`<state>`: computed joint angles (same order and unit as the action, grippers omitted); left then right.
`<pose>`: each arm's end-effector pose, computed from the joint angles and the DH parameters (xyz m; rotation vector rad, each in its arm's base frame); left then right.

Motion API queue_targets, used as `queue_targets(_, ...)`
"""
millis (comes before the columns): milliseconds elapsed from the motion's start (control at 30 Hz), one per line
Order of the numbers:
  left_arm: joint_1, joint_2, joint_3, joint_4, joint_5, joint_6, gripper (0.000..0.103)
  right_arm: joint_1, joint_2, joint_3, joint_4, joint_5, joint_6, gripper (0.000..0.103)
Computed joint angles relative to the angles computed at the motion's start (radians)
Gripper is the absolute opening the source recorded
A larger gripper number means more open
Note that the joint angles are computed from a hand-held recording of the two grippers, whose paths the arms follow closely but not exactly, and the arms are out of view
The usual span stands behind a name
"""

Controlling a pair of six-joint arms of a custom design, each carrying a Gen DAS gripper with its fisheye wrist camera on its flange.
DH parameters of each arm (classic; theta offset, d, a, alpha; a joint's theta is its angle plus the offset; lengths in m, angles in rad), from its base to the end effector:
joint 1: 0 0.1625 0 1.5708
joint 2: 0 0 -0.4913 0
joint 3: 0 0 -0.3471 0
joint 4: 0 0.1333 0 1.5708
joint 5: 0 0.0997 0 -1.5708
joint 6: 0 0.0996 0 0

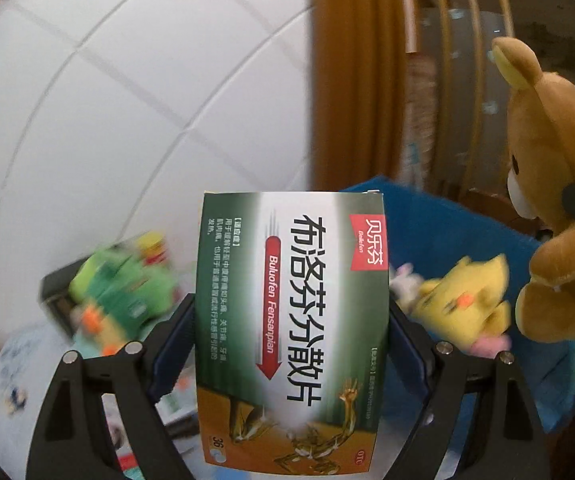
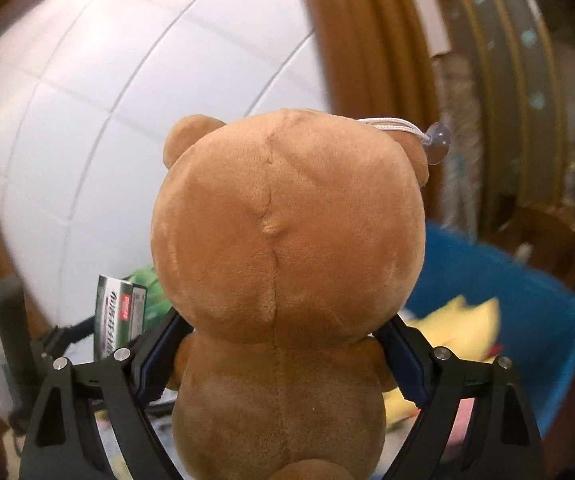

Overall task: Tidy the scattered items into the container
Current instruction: 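Carry the box and teddy bear over the crate and open both tools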

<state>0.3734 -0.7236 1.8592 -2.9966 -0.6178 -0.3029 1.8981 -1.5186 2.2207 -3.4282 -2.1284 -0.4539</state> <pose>-0.5051 -0.4283 0.1463 0.8751 2.2431 -1.1015 0.2076 -0.3606 0.4861 0.4535 -2.1686 1.3773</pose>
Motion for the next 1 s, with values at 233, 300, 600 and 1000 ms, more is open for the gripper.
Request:
queue_targets(233,0.024,0.17,-0.38,0.274,-0.126,-0.012,0.087,-0.092,-0.09,-0.179,0.202,-0.049,-0.082,0.09)
queue_targets(300,0.032,0.22,-0.484,0.368,-0.14,-0.02,0.087,-0.119,-0.103,-0.224,0.265,-0.048,-0.085,0.09)
queue_targets(600,0.067,0.384,-0.815,0.7,-0.155,-0.113,0.087,-0.257,-0.099,-0.362,0.497,0.0,-0.087,0.09)
queue_targets(1000,0.081,0.402,-0.827,0.784,-0.123,-0.179,0.1,-0.276,0.025,-0.46,0.545,-0.055,-0.13,0.101)
